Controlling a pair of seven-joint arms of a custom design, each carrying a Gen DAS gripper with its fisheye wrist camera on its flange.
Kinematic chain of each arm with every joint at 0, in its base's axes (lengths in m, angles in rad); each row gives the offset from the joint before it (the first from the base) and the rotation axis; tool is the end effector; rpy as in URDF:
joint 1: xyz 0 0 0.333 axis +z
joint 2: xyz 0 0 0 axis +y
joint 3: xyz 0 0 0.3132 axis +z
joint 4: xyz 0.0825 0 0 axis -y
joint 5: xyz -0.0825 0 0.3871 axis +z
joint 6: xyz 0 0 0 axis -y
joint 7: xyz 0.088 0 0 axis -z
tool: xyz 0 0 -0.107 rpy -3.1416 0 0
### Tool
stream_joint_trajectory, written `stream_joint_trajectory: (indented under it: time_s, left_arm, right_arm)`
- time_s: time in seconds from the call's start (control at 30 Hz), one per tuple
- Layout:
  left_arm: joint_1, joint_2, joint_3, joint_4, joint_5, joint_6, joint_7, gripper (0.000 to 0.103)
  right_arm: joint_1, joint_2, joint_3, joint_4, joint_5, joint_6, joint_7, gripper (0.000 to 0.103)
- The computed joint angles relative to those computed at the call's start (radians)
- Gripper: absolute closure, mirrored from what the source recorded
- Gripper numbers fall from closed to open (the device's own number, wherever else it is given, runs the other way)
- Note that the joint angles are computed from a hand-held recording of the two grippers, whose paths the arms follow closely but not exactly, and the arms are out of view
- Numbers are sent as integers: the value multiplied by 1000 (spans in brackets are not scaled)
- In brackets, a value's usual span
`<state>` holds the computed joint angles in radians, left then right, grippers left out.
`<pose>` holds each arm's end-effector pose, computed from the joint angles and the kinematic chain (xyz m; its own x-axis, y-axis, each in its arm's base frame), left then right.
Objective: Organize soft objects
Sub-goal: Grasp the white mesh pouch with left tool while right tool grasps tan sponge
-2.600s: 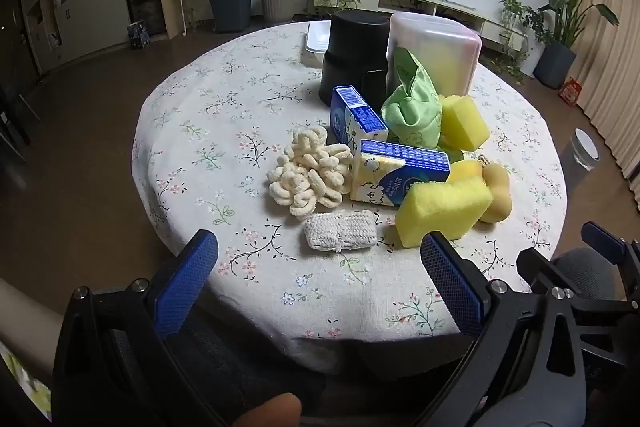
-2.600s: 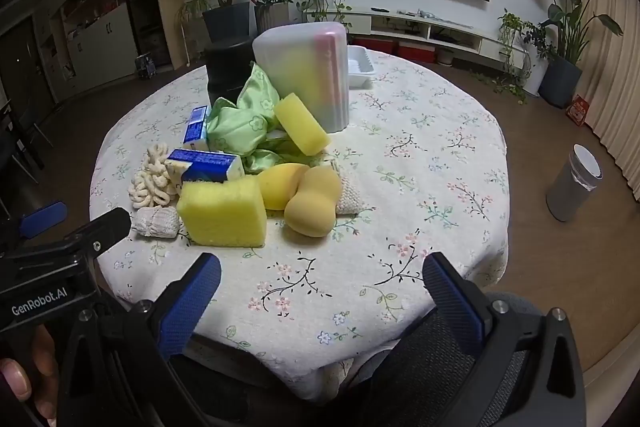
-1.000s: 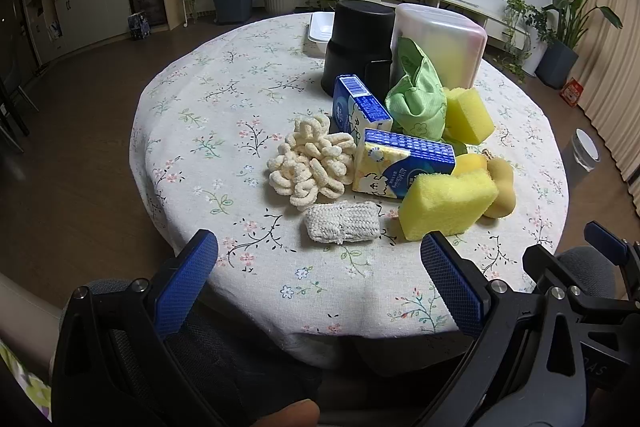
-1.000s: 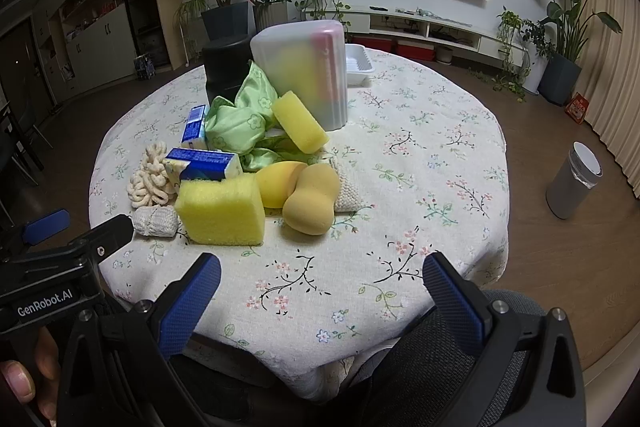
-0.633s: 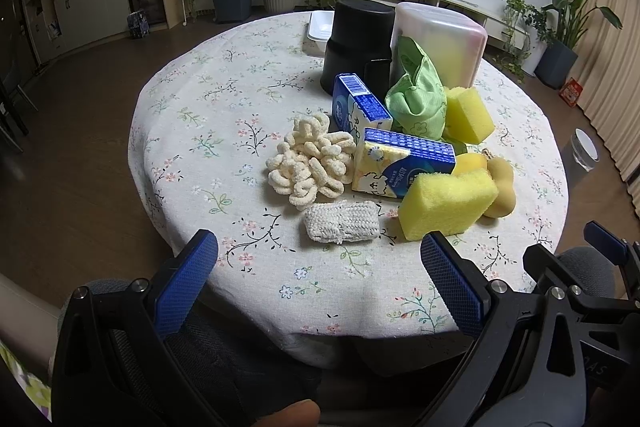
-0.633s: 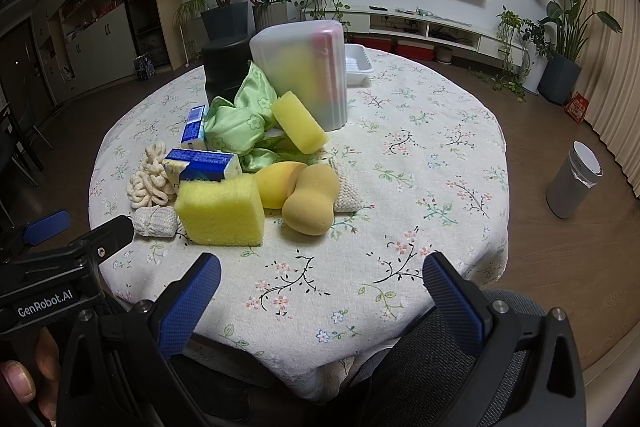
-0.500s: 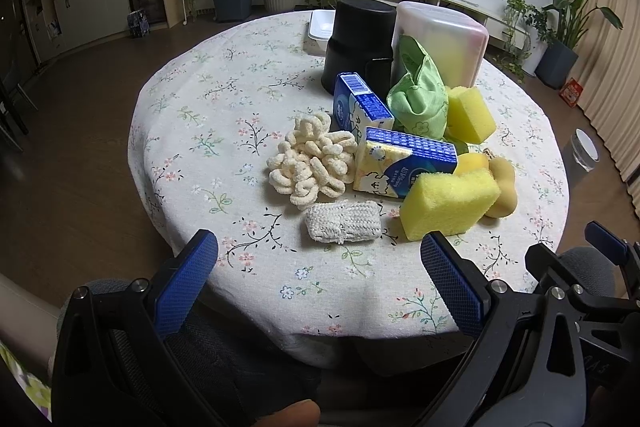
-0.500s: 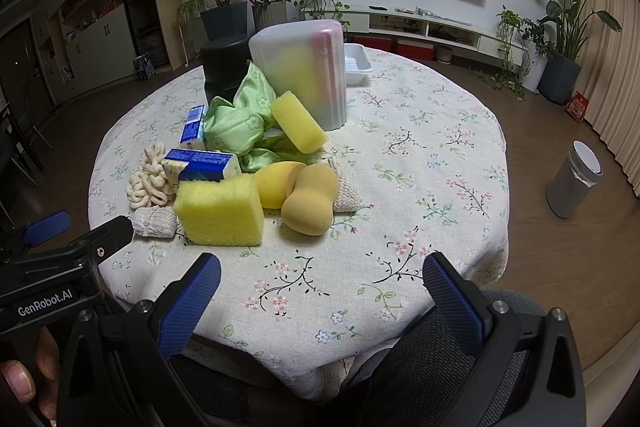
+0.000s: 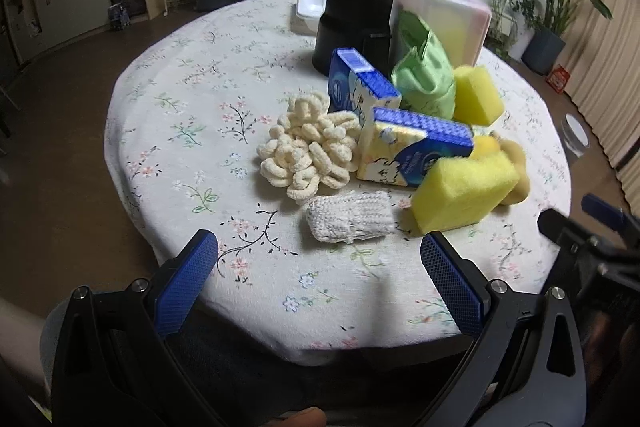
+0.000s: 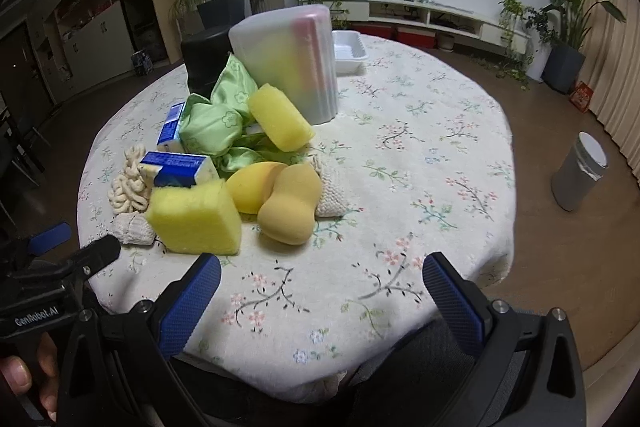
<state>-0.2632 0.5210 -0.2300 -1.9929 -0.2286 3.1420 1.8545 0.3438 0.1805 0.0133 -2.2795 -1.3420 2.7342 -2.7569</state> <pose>0.5911 -0.2813 0.2681 -0.4847 -0.8710 0.0806 -0.7224 0.3467 -0.5983 0.4891 0.2224 0.2799 -0.3634 -0.9291 -0.0685 -0.7034 0.3219 -0.6337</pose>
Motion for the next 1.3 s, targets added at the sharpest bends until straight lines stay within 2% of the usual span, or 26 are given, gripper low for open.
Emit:
stream_joint_trajectory:
  time_s: [0.1, 0.17, 0.3, 0.4, 0.5, 0.6, 0.67, 0.73, 0.77, 0.83, 0.87, 0.93, 0.97, 1.03, 1.07, 1.1, 1.17, 1.2, 1.23, 1.3]
  left_arm:
    - [-24, 25, 27, 36, 28, -29, 8, 0]
    - [-47, 39, 52, 54, 44, -35, 6, 0]
    - [-20, 78, 19, 103, 58, -78, 44, 1]
    - [-19, 98, 17, 133, 55, -110, 46, 2]
    - [-42, 108, 41, 141, 64, -95, 35, 2]
    - [-48, 117, 45, 148, 67, -81, 32, 2]
    - [-35, 120, 30, 148, 62, -74, 39, 2]
    - [-2, 124, -7, 146, 51, -65, 62, 7]
    - [17, 123, -31, 142, 44, -62, 77, 8]
    - [38, 120, -59, 127, 35, -39, 105, 16]
    - [33, 119, -57, 122, 37, -30, 115, 17]
    - [-18, 109, -10, 105, 47, -6, 110, 18]
    - [-22, 108, -7, 102, 48, 1, 113, 18]
    - [14, 111, -47, 100, 41, 3, 132, 22]
    - [63, 117, -99, 97, 36, 7, 160, 24]
    - [111, 127, -150, 98, 31, 7, 189, 27]
    - [225, 153, -275, 98, -12, 6, 282, 32]
    - [246, 162, -296, 100, 1, 7, 284, 34]
    - [231, 160, -281, 101, 3, 12, 283, 36]
    - [167, 145, -216, 98, 4, 29, 280, 42]
  right_arm:
    - [-21, 34, -13, 28, 5, 76, -29, 0]
    - [-23, 57, -20, 47, 28, 92, -68, 0]
    - [-27, 104, -48, 83, 51, 158, -115, 1]
    - [-34, 140, -76, 105, 70, 229, -138, 5]
    - [-27, 170, -114, 123, 78, 301, -136, 6]
    - [-9, 189, -141, 133, 102, 320, -166, 12]
    - [23, 191, -179, 137, 57, 335, -121, 14]
    - [37, 192, -205, 139, 9, 355, -71, 17]
    - [39, 190, -209, 138, -9, 356, -51, 21]
    - [27, 182, -202, 130, -20, 358, -53, 31]
    - [18, 178, -192, 125, -9, 352, -77, 36]
    - [12, 171, -172, 119, 15, 323, -126, 38]
    - [14, 170, -169, 119, 13, 316, -134, 40]
    - [15, 169, -174, 120, -18, 332, -103, 45]
    - [17, 167, -183, 119, -52, 348, -60, 51]
    - [13, 165, -188, 119, -87, 366, -17, 70]
    - [-1, 164, -183, 121, -131, 389, 39, 70]
    - [-10, 162, -172, 119, -137, 387, 39, 71]
    - [-20, 164, -162, 122, -138, 384, 31, 71]
    - [-30, 169, -156, 135, -190, 398, 77, 71]
